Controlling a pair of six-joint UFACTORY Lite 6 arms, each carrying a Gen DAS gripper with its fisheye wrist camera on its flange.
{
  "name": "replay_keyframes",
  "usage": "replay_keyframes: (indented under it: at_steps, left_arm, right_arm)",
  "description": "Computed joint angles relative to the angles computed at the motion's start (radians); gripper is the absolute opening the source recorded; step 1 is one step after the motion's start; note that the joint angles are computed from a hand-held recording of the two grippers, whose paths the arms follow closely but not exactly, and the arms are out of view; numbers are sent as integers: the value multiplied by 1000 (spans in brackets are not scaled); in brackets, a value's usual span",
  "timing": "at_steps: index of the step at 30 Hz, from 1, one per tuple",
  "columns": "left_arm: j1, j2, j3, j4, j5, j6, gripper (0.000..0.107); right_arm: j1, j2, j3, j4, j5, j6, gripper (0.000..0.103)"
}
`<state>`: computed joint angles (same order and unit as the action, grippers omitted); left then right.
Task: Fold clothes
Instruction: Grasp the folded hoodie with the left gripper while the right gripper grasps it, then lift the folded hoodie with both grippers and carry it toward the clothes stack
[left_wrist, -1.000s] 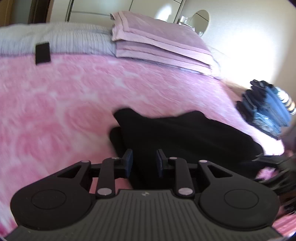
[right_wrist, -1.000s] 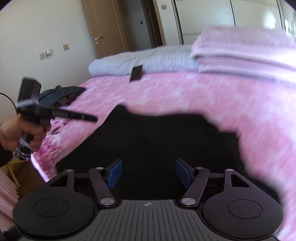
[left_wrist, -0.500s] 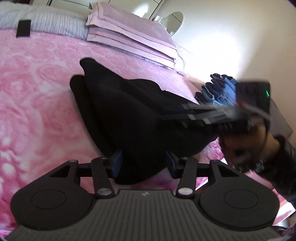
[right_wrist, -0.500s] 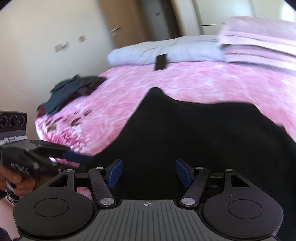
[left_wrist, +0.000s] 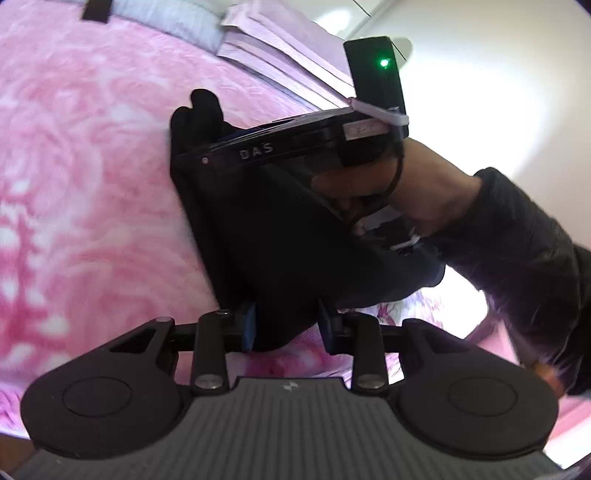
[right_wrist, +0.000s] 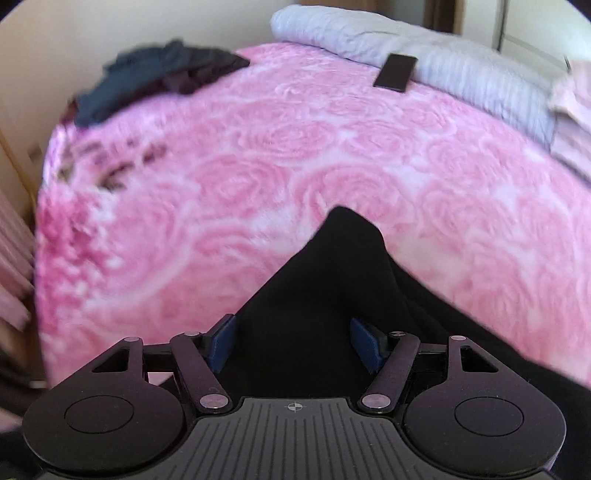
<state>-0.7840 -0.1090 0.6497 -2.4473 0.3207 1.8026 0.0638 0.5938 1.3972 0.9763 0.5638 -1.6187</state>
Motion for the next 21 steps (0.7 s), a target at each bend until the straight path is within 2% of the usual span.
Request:
replay_keyframes:
  at_steps: [3, 6, 8, 12, 15, 18, 21]
  left_arm:
    - [-3, -6, -17, -51, 11, 36, 28]
    - [2, -15, -21, -34, 11, 18, 28]
    - [-13, -41, -30, -50, -17, 36, 28]
    - [-35, -47, -21, -110, -52, 95, 29]
    - [-43, -47, -25, -163, -55, 149, 29]
    - [-59, -49, -23, -227, -75, 210, 30]
    - [-97, -73, 3, -339, -167, 338, 31]
  right_arm:
    - [27, 8, -20, 41, -58, -51, 76]
    - [4, -16, -29, 35, -22, -47, 76]
    - [-21, -91, -76, 44, 11, -39, 76]
    - [-106, -346, -309, 169, 27, -160, 76]
    - [-159, -518, -483, 144, -39, -165, 76]
    - [-186, -580, -599, 111, -114, -150, 76]
    - [-210, -594, -652, 210, -115, -253, 76]
